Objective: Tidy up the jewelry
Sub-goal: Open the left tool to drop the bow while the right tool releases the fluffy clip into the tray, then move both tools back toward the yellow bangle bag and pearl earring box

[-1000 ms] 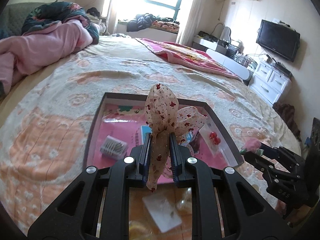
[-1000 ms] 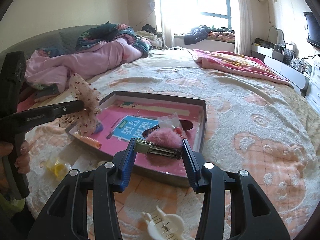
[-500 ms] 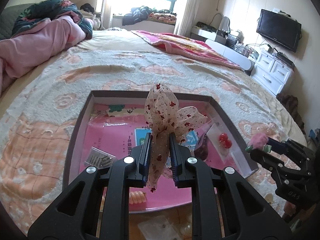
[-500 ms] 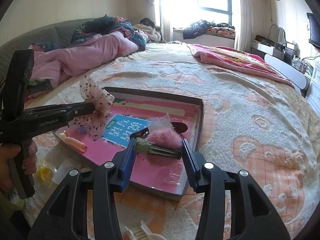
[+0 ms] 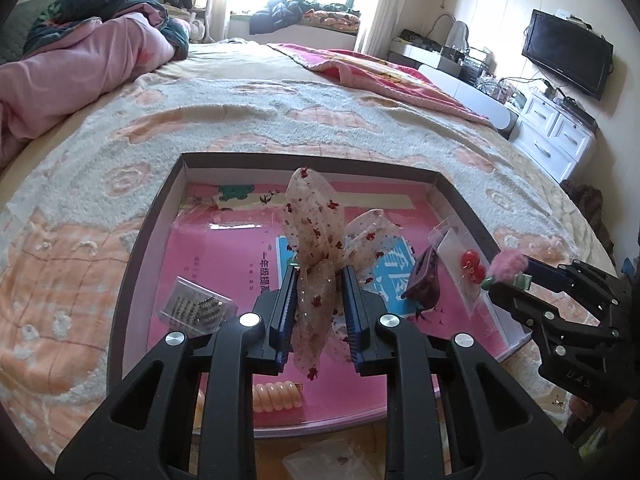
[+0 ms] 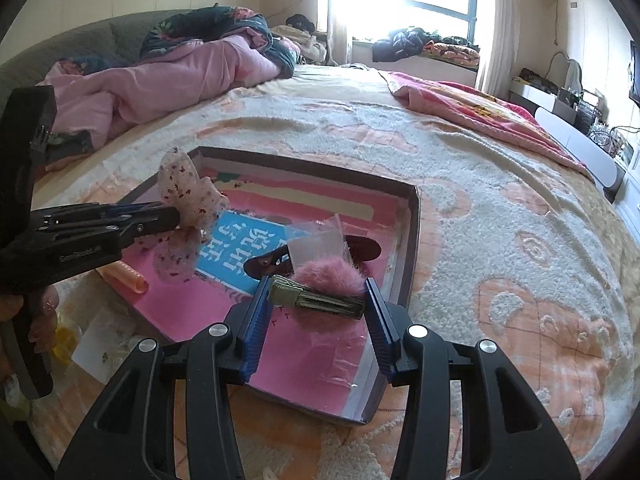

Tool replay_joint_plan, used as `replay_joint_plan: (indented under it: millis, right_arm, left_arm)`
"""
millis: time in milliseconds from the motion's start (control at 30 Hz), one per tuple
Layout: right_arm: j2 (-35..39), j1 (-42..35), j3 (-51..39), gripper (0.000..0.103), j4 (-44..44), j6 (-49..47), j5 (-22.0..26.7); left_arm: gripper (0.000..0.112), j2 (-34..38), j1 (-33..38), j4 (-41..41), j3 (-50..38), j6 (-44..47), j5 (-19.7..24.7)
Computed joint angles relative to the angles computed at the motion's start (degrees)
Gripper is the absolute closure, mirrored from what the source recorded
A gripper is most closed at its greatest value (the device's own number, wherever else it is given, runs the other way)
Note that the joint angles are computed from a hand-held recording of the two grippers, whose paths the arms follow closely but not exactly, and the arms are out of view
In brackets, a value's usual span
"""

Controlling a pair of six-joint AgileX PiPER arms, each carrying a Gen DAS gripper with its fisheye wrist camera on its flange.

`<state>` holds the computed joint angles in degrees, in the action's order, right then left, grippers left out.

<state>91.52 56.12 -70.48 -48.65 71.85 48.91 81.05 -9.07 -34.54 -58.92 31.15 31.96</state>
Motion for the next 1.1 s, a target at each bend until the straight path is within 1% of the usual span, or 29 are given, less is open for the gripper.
replay_joint_plan:
  millis: [67,133,200,300,367,400,433,500,567,633,700,800,933,1000,1100]
  right_arm:
    - [-0.2,-0.1,0.4,0.06,0.3,0.3,-0.4]
    - [-0.3,-0.2,0.7,0.06,0.2,0.8,-0.6]
    - [-0.5,-0.2,1.0,0.059,-0.1,1.3,-0.6]
    - [-0.8,-0.2,1.3,0.059,-0.1,2.1,-0.7]
    - [-1.1,0.0,1.7,0.053,-0.7,2.9,-0.5]
    - [-1.3,0.3,2.0,0.044,-1.2,3.7,-0.3]
    - [-1.8,0.5,2.5,0.036,-2.0,4.9,-0.1]
    - [-2.6,1.1,3.4,0.034,-3.3,6.9,0.1]
    - [-3.2,1.4,3.8,0.031,-3.8,7.7,0.3]
    - [-3.9,2.4,4.6,0.023,-5.7,10.1,1.3]
    - [-4.7,3.3,5.3,0.022,-7.3,12.2,2.3]
    - [-5.8,4.5,6.2,0.02,-9.0,13.9,3.5]
    - [-6.9,6.9,6.7,0.019,-11.3,15.8,6.1]
    - [-7.3,7.6,6.8,0.019,-11.8,16.3,6.8]
    - [-8.0,8.9,7.2,0.019,-12.7,17.6,7.9]
  left_arm:
    - [0.093,0.0,0.0,0.1,0.2,0.0,-0.2]
    - [0.088,0.0,0.0,0.1,0.2,-0.1,-0.3]
    - [0.078,-0.3,0.1,0.3,0.4,-0.3,-0.7]
    - [0.076,-1.0,-0.2,1.1,0.8,-1.0,-1.3]
    - [0.067,-1.6,-0.2,1.4,1.1,-1.3,-1.5]
    - [0.064,-2.0,-0.2,1.3,1.2,-1.2,-1.6]
    - [0.063,-2.4,-0.1,1.1,1.4,-1.1,-1.7]
    - [0.058,-3.1,0.0,1.1,1.7,-1.1,-1.9]
    - [0.055,-4.0,0.1,0.8,2.2,-0.8,-2.0]
    - [0.052,-4.7,0.6,-0.1,2.5,-0.4,-1.6]
    - [0.044,-5.4,0.9,-0.2,2.9,-0.4,-1.6]
    - [0.036,-6.7,1.2,0.0,3.3,-1.0,-1.7]
    - [0.03,-9.0,0.5,3.8,4.0,-4.8,-2.9]
    - [0.022,-10.1,0.5,4.6,4.3,-5.6,-3.0]
    - [0.021,-12.0,0.8,4.8,5.3,-5.8,-2.6]
